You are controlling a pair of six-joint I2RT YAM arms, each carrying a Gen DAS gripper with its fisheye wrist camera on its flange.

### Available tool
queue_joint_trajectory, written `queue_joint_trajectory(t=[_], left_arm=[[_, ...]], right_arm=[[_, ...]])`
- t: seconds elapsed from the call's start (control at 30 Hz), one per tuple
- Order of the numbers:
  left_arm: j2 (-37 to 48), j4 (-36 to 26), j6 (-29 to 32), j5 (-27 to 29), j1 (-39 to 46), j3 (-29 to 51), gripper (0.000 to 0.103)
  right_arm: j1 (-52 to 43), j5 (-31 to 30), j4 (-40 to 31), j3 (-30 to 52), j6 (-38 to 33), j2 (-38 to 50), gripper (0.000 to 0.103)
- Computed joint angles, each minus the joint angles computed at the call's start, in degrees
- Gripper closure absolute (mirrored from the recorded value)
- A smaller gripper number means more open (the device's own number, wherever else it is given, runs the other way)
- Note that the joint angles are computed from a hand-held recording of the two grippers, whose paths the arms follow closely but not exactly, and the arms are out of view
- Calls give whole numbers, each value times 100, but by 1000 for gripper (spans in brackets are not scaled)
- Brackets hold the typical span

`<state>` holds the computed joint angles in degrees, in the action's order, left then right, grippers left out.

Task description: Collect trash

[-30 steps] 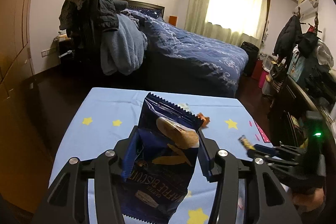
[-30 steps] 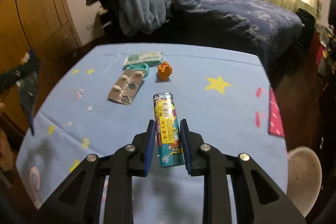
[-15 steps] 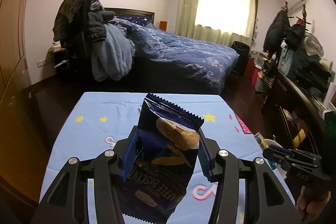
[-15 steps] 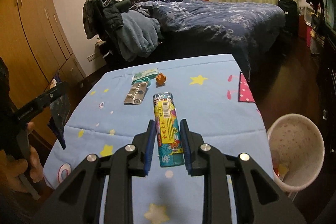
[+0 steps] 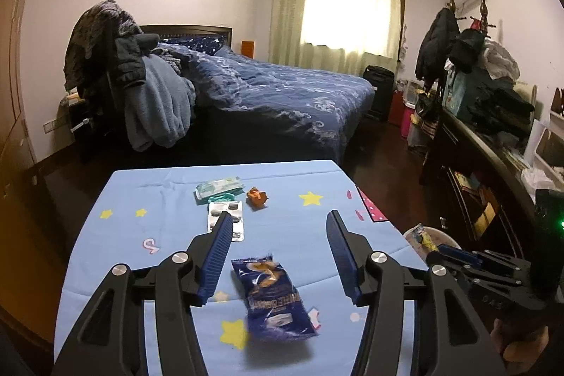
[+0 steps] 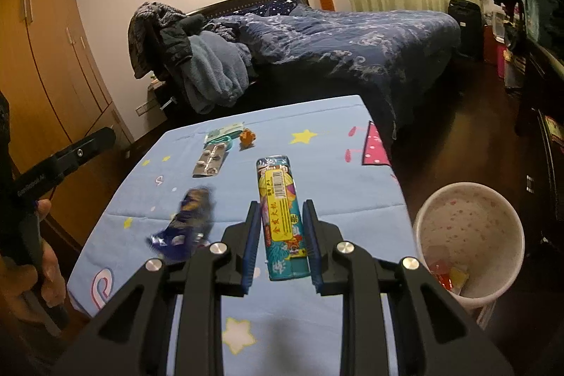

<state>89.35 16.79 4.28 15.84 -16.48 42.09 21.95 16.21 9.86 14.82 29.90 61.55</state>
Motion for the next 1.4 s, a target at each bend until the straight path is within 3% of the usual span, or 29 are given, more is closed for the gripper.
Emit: queue_joint_trajectory(t=[0.07, 0.2, 0.37, 0.53, 0.57, 0.6, 0.63, 0.77, 0.87, 1.1, 1.4], left_arm=[[187, -46, 115, -277, -145, 82, 29], [1175, -416, 119, -654, -334, 592, 23], [2271, -790, -97, -1117, -534, 1305, 4], [3098, -1129, -325, -1198, -556, 2009, 4], [3226, -1186, -385, -1119, -522, 2111, 21], [3242, -1095, -392, -1166, -526, 2081, 27], [3186, -913, -319, -1374, -572, 1956, 56], [2947, -922, -331, -1033, -409, 1759, 84], [2420, -511, -305, -1056, -357, 1254, 85], [1270, -311, -299, -789, -235, 590, 85], [944, -578, -273, -644, -746, 726, 84]], right_arm=[[-51, 3, -28, -100, 21, -157, 78], [-152, -51, 24, -198, 4, -254, 78], [-99, -55, 117, -227, -36, -205, 78], [-17, -9, 141, -196, -53, -184, 78], [-45, -28, 143, -190, -75, -181, 78], [-48, -37, 150, -194, -74, -187, 78], [-48, -39, 147, -187, -72, -177, 78], [-49, -66, 126, -134, -66, -112, 78], [-13, -34, 107, -95, -35, -85, 78], [26, 3, 34, -130, -51, -209, 78], [-157, 47, -370, -473, -69, -968, 78]])
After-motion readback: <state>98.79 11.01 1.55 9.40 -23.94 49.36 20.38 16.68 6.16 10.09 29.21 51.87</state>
